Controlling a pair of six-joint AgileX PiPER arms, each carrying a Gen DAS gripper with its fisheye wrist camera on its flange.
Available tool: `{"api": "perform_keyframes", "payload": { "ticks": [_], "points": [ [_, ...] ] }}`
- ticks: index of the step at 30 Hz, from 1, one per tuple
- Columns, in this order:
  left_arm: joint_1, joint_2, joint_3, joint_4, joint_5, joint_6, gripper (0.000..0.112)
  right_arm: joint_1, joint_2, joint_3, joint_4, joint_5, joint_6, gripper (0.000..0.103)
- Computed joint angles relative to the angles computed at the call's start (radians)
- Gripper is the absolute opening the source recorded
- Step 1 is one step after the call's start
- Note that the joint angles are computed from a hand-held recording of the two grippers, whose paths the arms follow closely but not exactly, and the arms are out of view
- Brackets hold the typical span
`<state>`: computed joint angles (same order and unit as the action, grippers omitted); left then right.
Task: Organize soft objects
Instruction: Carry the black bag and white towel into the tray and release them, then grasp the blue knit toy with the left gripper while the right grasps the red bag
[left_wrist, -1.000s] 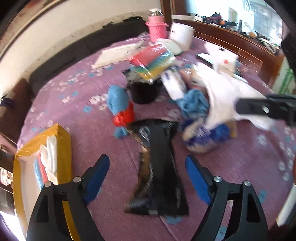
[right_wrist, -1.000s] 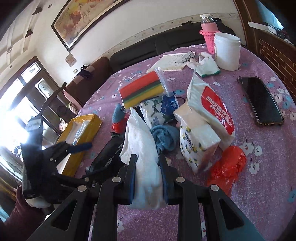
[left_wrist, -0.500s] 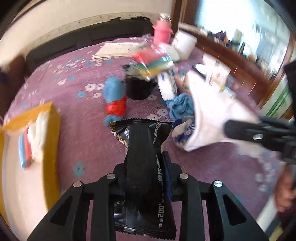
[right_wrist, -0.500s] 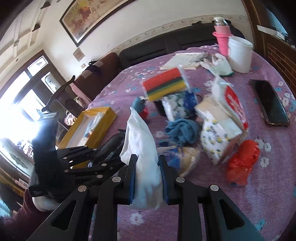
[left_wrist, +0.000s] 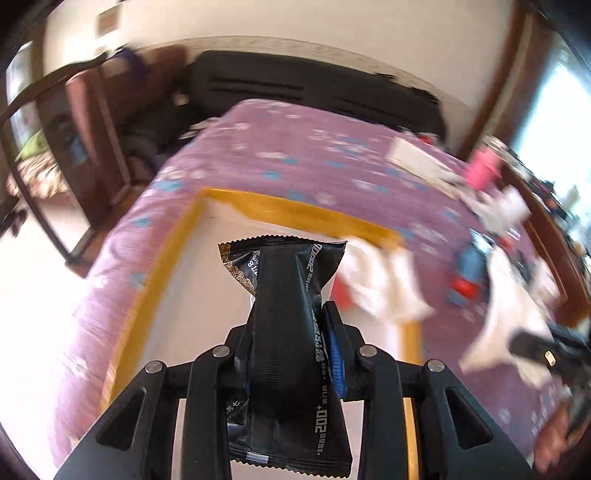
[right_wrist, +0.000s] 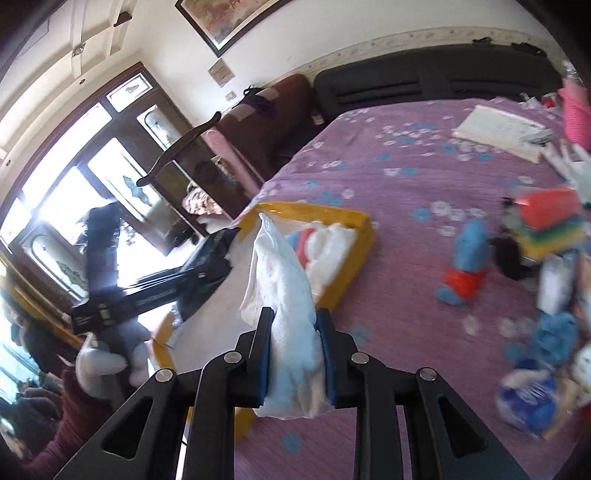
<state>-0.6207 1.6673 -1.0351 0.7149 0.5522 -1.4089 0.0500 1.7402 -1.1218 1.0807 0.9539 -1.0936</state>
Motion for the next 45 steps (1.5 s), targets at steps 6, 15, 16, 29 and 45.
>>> {"api": "perform_keyframes", "payload": {
  "ticks": [6, 15, 16, 29, 45],
  "points": [
    [0.198, 0.101, -0.022, -0.073, -0.168, 0.084, 0.03, 0.194, 0.208, -0.238, -0.002, -0.028, 0.215, 0.026],
    [0.255, -0.014, 0.117, 0.122, -0.246, -0.168, 0.065, 0.308, 0.483, -0.579, -0.069, -0.02, 0.523, 0.027],
    [0.255, -0.042, 0.142, 0.167, -0.251, -0.215, 0.067, 0.318, 0.504, -0.604, -0.084, -0.026, 0.554, 0.027],
    [0.05, -0.185, 0.221, 0.425, -0.085, -0.531, 0.079, 0.288, 0.34, -0.386, -0.079, -0.166, 0.417, 0.069],
    [-0.331, -0.053, 0.025, 0.359, 0.204, -0.524, 0.084, 0.106, -0.155, 0.232, 0.009, -0.634, -0.07, 0.079]
  ]
}}
